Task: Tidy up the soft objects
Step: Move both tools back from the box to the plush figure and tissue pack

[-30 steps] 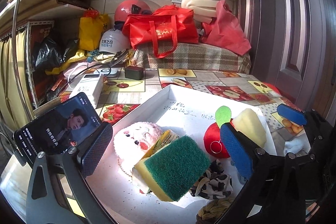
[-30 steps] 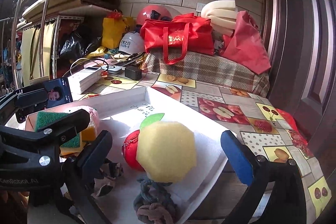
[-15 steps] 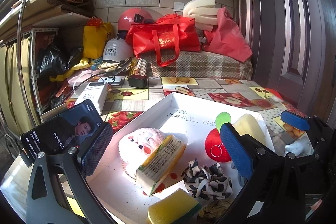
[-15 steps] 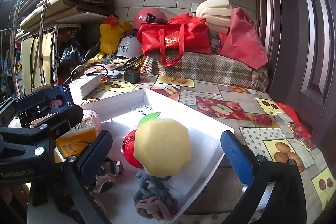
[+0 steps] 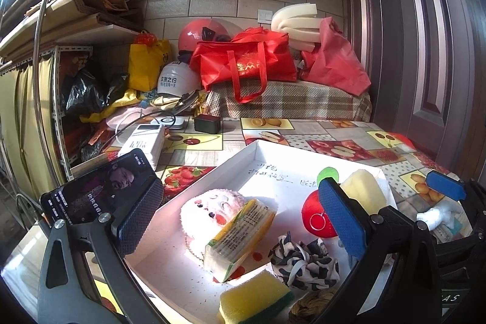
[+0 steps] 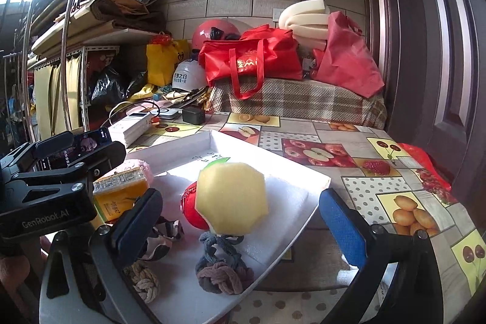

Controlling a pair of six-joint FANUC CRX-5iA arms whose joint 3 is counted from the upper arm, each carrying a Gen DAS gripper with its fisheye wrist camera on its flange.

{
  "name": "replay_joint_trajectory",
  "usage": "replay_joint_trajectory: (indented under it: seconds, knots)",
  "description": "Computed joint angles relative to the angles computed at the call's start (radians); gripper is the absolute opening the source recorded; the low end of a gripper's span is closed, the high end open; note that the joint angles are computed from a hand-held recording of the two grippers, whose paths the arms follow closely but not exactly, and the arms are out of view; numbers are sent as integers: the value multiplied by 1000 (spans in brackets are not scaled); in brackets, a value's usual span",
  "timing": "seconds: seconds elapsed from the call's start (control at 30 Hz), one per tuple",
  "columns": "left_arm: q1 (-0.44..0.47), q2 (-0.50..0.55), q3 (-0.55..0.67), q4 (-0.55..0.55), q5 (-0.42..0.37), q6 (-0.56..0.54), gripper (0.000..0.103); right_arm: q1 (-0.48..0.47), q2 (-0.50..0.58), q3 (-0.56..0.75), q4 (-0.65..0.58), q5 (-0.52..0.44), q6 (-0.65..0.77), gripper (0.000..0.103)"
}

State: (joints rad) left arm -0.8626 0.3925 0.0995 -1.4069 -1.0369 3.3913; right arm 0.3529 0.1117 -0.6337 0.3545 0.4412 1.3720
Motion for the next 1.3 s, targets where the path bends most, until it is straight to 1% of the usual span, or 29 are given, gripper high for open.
replay_joint_trajectory:
  seconds: [0.07, 0.17, 0.27, 0.33, 0.43, 0.53, 0.57, 0.6, 0.67, 0.7, 0.73, 0.8, 0.83, 0.87, 0.93, 1.0, 1.03, 1.13, 1.17, 1.3]
  knots:
    - [-12, 5, 4, -10, -15, -4, 103, -32, -12, -45, 61, 82, -46, 103]
    - [-34, 6, 0, -29, -19, 4, 103, -85, -34, -96, 166, 138, -128, 103]
    - [-51, 11, 8, -31, -12, -5, 103, -135, -55, -132, 192, 183, -167, 103]
    - [-57, 16, 19, -21, -1, -30, 103, -185, -61, -146, 227, 210, -222, 103]
    - [-67, 13, 20, -22, 45, -51, 103, -236, -70, -156, 174, 248, -231, 103]
    - [-69, 10, 24, -9, 99, -80, 103, -244, -82, -136, -23, 231, -140, 103]
    - [-68, 10, 27, 0, 116, -94, 103, -260, -80, -126, -47, 219, -140, 103]
    - [-69, 11, 30, 8, 129, -109, 103, -293, -72, -118, -19, 212, -172, 103]
    - [-69, 7, 29, 15, 176, -130, 103, -367, -48, -101, 99, 188, -253, 103]
    - [-67, 1, 21, 12, 217, -133, 103, -389, -40, -89, 131, 160, -267, 103]
    - [-61, -4, 17, 17, 265, -145, 103, -420, -31, -76, 199, 128, -306, 103]
    - [-46, 3, 35, 69, 339, -224, 103, -493, -8, -62, 403, 101, -433, 103]
    - [-41, 14, 55, 109, 363, -287, 103, -520, 1, -56, 493, 84, -487, 103]
    - [-39, 28, 78, 142, 376, -346, 103, -557, 10, -55, 604, 98, -556, 103]
    - [-47, 56, 119, 178, 373, -417, 103, -643, 29, -52, 839, 183, -684, 103]
    - [-47, 76, 149, 214, 380, -465, 103, -662, 32, -50, 965, 210, -698, 103]
    - [-43, 84, 161, 237, 386, -489, 103, -663, 33, -45, 1031, 200, -704, 103]
    - [-31, 99, 186, 296, 378, -548, 103, -626, 48, -17, 1160, 108, -744, 103]
    - [-26, 100, 188, 310, 380, -557, 103, -624, 63, 2, 1219, 97, -790, 103]
    - [4, 103, 190, 375, 387, -583, 103, -665, 142, 120, 1509, 154, -1074, 103]
